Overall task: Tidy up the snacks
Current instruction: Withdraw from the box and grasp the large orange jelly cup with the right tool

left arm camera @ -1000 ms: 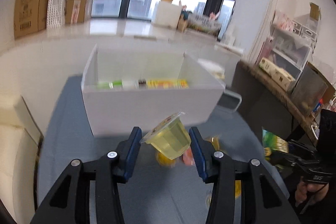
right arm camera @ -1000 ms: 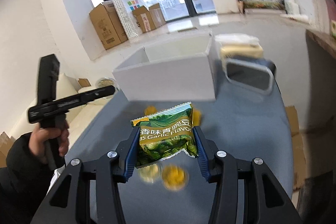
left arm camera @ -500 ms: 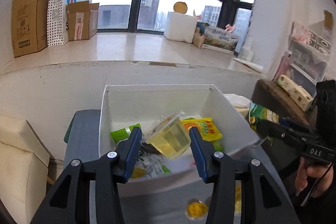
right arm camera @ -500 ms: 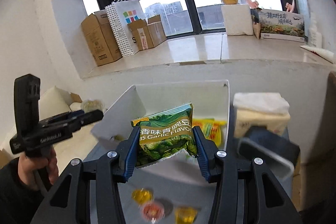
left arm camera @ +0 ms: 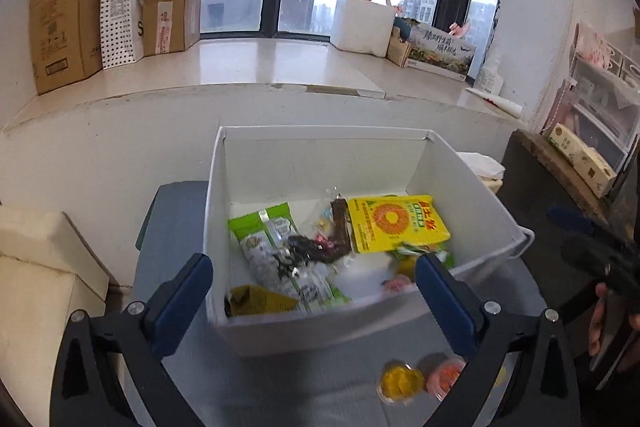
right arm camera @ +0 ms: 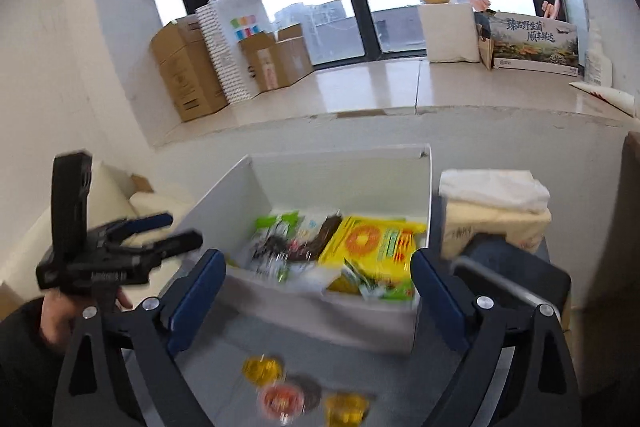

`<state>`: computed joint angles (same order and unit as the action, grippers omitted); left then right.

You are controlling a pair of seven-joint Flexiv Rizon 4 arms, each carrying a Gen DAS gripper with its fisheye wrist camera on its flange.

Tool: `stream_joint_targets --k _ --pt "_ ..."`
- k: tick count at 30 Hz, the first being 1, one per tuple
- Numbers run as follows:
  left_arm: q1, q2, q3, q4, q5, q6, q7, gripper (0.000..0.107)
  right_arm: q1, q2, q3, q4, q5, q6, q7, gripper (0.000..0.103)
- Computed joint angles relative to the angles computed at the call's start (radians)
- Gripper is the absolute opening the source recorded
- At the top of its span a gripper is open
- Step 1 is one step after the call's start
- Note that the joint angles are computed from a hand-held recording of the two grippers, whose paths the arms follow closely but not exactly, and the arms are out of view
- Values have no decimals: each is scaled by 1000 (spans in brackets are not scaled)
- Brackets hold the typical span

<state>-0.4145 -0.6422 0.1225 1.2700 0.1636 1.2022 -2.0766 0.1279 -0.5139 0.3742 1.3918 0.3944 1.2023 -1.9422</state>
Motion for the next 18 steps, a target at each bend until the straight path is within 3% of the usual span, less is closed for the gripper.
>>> stream_joint_targets --k 2,4,7,13,18 --pt "-14 35 0 52 11 20 -8 103 -41 47 38 64 45 -1 -53 97" --pt "-40 71 8 104 37 47 -20 103 -54 89 43 123 85 1 -65 103" --pt "-86 126 25 189 83 102 -66 103 -60 170 37 240 140 5 -101 103" --pt "-177 205 56 357 147 197 -219 103 -44 287 8 438 260 84 -163 103" --pt "-255 244 106 434 226 208 -379 103 -12 316 -27 510 317 103 -173 103"
